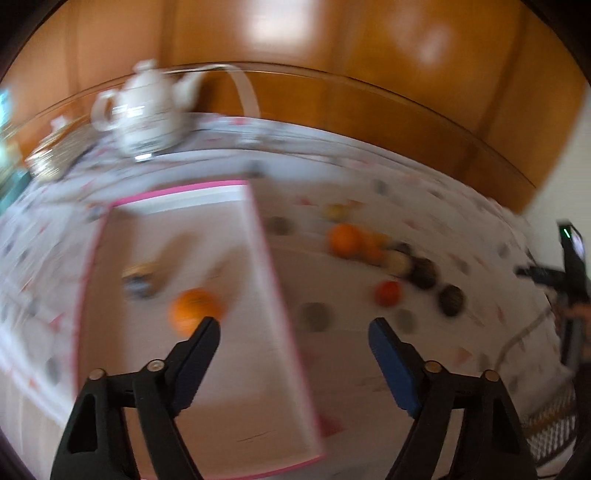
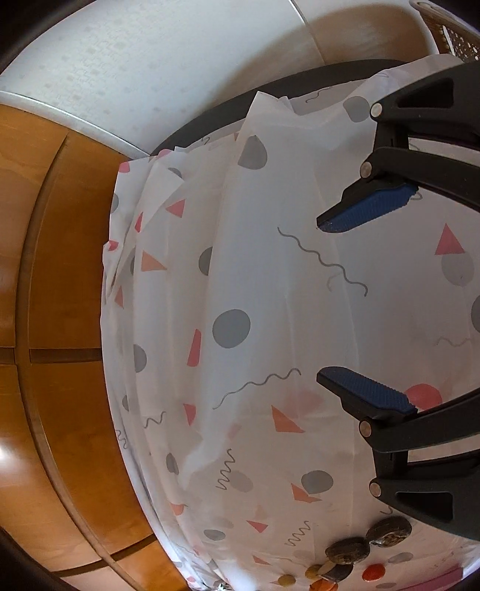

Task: Organize fruits
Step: 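Reach the left gripper to a dark round taro and grasp it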

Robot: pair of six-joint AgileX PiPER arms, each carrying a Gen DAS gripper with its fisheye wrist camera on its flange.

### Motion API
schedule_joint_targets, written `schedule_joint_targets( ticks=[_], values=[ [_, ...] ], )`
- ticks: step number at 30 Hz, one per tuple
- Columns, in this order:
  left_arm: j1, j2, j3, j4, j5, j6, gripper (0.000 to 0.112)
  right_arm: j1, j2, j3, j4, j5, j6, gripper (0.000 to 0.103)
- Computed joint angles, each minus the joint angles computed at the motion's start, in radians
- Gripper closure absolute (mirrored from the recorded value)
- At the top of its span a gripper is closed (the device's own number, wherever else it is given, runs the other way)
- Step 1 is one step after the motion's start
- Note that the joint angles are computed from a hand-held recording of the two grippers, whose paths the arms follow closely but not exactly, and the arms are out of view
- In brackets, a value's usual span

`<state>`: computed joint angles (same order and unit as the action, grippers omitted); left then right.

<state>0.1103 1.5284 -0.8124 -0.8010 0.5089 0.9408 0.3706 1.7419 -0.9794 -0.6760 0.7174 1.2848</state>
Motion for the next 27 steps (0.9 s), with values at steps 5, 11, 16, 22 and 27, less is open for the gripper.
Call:
schedule_joint_targets(
  ticks=[5,11,16,22,27],
  values=[
    [-0.185,0.096,-0.095,0.038,0.042,-0.062,0.046,-0.006,-0.008,-0.001,-0.014,0.000,0.007,0.027],
    [-0.358,0.186,-0.165,0.086,0.013,-0.180,0.046,-0.036,-0.043,0.026,-0.025,0.009,0.062,0.027],
    [-0.429,0.246,-0.208,0.105,0.005,-0.250,0.046,-0.083,-0.094,0.070,-0.034,-0.007,0.130,0.027],
    [-0.514,0.321,-0.275,0.168,-0.021,-0.360,0.055,-0.116,-0.130,0.099,-0.044,-0.016,0.173,0.027],
    [-0.575,0.346,-0.287,0.243,-0.073,-0.450,0.057,-0.114,-0.137,0.102,-0.034,-0.029,0.160,0.027]
  ],
)
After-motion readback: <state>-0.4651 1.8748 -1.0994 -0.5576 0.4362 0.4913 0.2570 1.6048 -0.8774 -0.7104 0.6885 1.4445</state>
